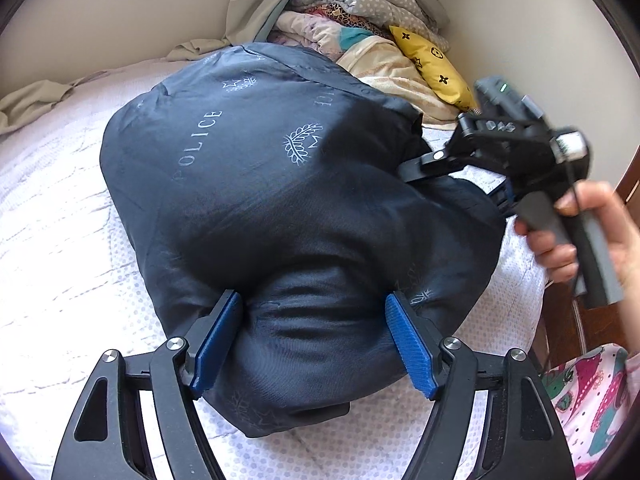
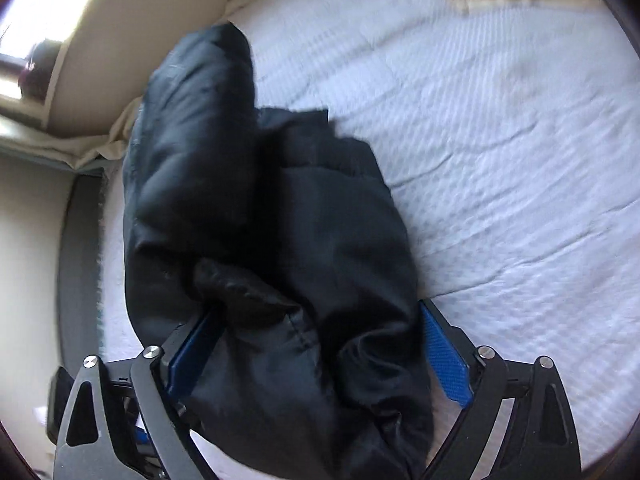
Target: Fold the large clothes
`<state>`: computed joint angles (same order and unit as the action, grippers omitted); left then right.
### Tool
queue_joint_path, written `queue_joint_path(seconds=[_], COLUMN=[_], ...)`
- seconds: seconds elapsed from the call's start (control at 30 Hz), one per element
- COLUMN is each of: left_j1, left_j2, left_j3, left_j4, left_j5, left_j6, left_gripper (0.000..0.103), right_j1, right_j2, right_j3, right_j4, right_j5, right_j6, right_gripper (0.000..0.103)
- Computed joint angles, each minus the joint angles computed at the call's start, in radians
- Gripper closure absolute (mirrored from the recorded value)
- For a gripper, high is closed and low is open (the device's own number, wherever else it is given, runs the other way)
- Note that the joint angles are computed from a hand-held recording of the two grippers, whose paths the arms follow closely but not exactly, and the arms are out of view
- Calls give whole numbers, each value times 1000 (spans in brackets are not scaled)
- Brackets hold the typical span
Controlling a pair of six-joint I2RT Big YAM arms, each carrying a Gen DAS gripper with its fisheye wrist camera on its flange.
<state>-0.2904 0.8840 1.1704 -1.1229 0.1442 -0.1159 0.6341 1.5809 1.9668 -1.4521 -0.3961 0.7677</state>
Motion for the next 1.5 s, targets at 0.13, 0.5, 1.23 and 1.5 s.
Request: queue_joint_path(seconds=[0.13,0.5,1.23,1.5], left_j1=[11,293,497,479], left_j2=[1,-6,265,229], left_j3=[3,110,96,59], left_j4=[0,-76,-24,38], left_j5=[17,243,701,706], left_j6=[-10,-74,-215,-202], left_gripper=[22,1,1,8], right_j1=[-19,-2,-28,-30], right_j2=[-74,-71,-22,-25], right_j3=[-205,-227,-182,-224], right_j4=[240,288,296,381], right_j5=[-120,-140,-189,-277], right_j6=[80,39,17,44], right_gripper=[6,15,15,28])
